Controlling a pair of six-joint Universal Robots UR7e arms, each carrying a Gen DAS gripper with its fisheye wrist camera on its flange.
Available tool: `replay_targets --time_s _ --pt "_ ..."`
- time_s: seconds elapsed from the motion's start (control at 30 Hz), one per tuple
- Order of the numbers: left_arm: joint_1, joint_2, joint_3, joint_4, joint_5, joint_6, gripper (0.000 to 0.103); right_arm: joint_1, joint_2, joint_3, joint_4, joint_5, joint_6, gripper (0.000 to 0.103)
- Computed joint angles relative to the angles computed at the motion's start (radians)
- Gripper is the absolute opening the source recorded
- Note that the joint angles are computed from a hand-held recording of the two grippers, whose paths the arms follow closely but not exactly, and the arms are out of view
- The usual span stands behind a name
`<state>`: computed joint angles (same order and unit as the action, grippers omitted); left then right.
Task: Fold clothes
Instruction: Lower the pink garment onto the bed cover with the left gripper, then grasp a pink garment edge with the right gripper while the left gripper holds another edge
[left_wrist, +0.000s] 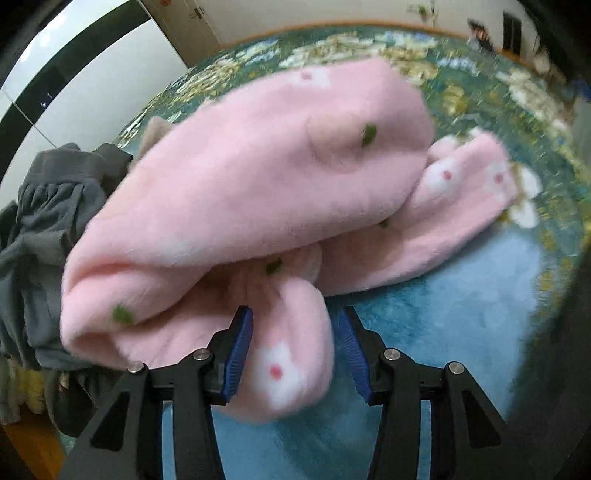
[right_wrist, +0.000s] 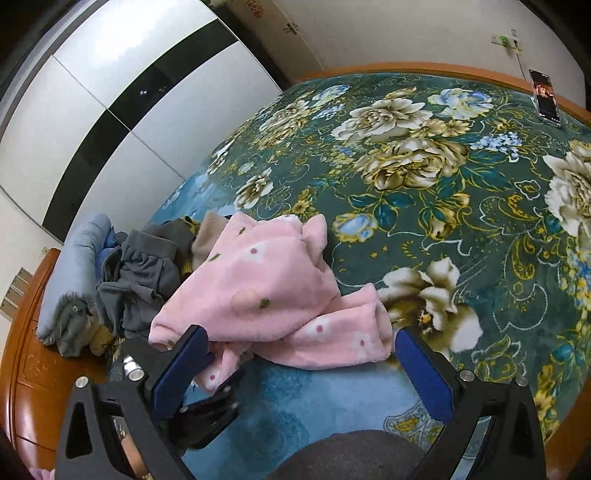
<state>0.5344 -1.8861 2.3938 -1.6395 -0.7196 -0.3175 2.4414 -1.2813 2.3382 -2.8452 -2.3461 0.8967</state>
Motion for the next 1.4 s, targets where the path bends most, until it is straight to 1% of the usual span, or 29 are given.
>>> replay_targets --time_s 0.03,0.07,0.13,0.2,0.23,0.3,0.37,0.4,0.43,0.5,0.57,0.63,0.7,0.77,0.83,0.9,0.93,0.97,1.0,1.07,1.1,1.17,1.2,1.23,1.27,1.33,1.4 --pt "0.006 0.02 0.005 -0.008 0.029 -0.001 0.048 0.002 -0.003 0.0 0.007 -0.002 0.004 0.102" --pt "0.013 0.032 0.002 -0.012 0.043 -0.003 0.043 0.003 -0.007 0.001 0.014 -0.004 0.008 0.102" --pt "0.029 0.044 -0.015 -0.017 0.054 -0.007 0.009 0.006 -0.014 0.003 0.027 -0.008 0.011 0.102" --pt "0.038 0.044 -0.028 -0.021 0.063 -0.007 0.008 0.007 -0.02 0.004 0.037 -0.01 0.005 0.102" --pt "0.037 0.023 -0.044 -0.027 0.038 0.003 0.007 0.005 -0.023 0.003 0.044 -0.008 -0.002 0.102" --pt "0.041 -0.023 -0.092 -0.038 -0.042 0.02 0.006 0.001 -0.03 0.002 0.058 -0.003 -0.017 0.102" --pt "0.069 -0.077 -0.165 -0.072 -0.153 0.018 0.006 -0.011 -0.037 -0.001 0.065 0.014 -0.037 0.103" --pt "0.083 -0.101 -0.206 -0.083 -0.191 0.002 0.006 -0.017 -0.04 -0.002 0.068 0.023 -0.047 0.103" --pt "0.102 -0.131 -0.25 -0.107 -0.225 -0.015 0.006 -0.024 -0.043 -0.003 0.071 0.032 -0.057 0.103" --pt "0.134 -0.172 -0.306 -0.18 -0.257 -0.028 0.006 -0.049 -0.048 -0.003 0.053 0.067 -0.086 0.102" --pt "0.142 -0.213 -0.352 -0.216 -0.242 -0.056 0.006 -0.076 -0.044 -0.011 0.045 0.106 -0.118 0.102" --pt "0.144 -0.23 -0.401 -0.216 -0.168 -0.074 0.006 -0.097 -0.024 -0.033 0.062 0.139 -0.144 0.102" --pt "0.148 -0.266 -0.426 -0.184 -0.11 -0.111 0.006 -0.118 0.005 -0.063 0.082 0.178 -0.178 0.101" --pt "0.18 -0.301 -0.454 -0.116 -0.086 -0.181 0.006 -0.135 0.047 -0.092 0.076 0.229 -0.213 0.101" --pt "0.223 -0.324 -0.484 -0.034 -0.091 -0.252 0.006 -0.154 0.096 -0.123 0.063 0.285 -0.246 0.098" --pt "0.249 -0.35 -0.488 0.007 -0.114 -0.295 0.006 -0.176 0.145 -0.144 0.024 0.342 -0.266 0.093" --pt "0.261 -0.363 -0.48 0.015 -0.131 -0.308 0.006 -0.19 0.173 -0.153 -0.01 0.379 -0.268 0.087" --pt "0.268 -0.374 -0.47 0.022 -0.143 -0.315 0.006 -0.202 0.198 -0.16 -0.04 0.408 -0.264 0.082" --pt "0.272 -0.383 -0.458 0.03 -0.153 -0.318 0.006 -0.214 0.224 -0.168 -0.069 0.437 -0.259 0.081" --pt "0.258 -0.397 -0.451 0.065 -0.162 -0.339 0.006 -0.232 0.285 -0.193 -0.124 0.488 -0.258 0.078" --pt "0.253 -0.405 -0.448 0.073 -0.168 -0.346 0.006 -0.238 0.308 -0.206 -0.128 0.496 -0.252 0.077" --pt "0.247 -0.425 -0.445 0.094 -0.18 -0.36 0.006 -0.248 0.354 -0.235 -0.135 0.512 -0.241 0.071" --pt "0.244 -0.431 -0.445 0.107 -0.181 -0.37 0.006 -0.247 0.376 -0.254 -0.109 0.496 -0.223 0.068" --pt "0.243 -0.438 -0.443 0.123 -0.184 -0.381 0.006 -0.244 0.391 -0.264 -0.086 0.476 -0.198 0.063" --pt "0.243 -0.446 -0.442 0.139 -0.187 -0.393 0.006 -0.243 0.389 -0.248 -0.105 0.476 -0.177 0.058" --pt "0.25 -0.468 -0.436 0.165 -0.194 -0.411 0.006 -0.241 0.386 -0.217 -0.146 0.476 -0.135 0.054" --pt "0.267 -0.481 -0.425 0.167 -0.21 -0.415 0.006 -0.239 0.383 -0.186 -0.186 0.474 -0.092 0.054"
